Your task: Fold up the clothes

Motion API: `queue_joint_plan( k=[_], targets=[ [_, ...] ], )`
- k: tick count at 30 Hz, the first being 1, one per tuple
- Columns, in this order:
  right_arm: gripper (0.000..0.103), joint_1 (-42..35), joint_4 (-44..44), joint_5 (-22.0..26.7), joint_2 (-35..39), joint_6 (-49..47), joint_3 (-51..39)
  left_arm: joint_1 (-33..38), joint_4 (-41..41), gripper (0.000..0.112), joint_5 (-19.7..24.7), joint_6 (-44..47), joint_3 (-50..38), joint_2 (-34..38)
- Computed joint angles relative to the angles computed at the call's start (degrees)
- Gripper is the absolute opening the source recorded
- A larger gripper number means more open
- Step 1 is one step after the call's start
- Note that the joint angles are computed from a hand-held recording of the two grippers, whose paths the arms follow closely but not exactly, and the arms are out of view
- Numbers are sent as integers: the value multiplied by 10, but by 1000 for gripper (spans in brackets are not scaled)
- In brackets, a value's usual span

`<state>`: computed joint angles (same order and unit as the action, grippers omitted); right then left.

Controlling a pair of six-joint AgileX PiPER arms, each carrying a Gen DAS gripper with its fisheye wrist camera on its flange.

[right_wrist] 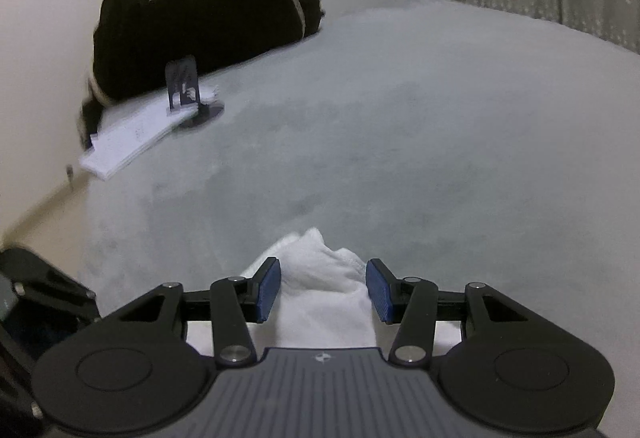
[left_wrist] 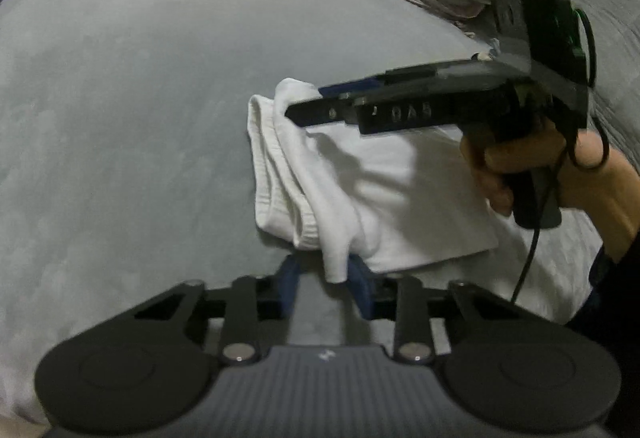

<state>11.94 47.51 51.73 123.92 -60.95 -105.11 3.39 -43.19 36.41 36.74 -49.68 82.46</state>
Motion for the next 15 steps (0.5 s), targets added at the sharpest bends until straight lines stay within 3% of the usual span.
queue_joint_plan(
  k=[2, 3, 6, 11, 15],
  targets=[
    [36, 4, 0, -16, -6, -9, 16, 11, -19, 8, 15, 12, -4, 7],
    [27, 4, 9, -27, -13, -17, 29, 17, -28, 8, 24, 18, -5, 10],
    [14, 1, 44, -61, -37, -47, 69, 25, -39, 7, 38, 20, -14, 16],
    [12, -3, 105, -106, -83, -111, 129, 29, -63, 7, 26, 50, -6, -6],
    [12, 3, 109, -122, -87, -108, 124, 34, -54, 7, 15, 44, -5, -16]
  ],
)
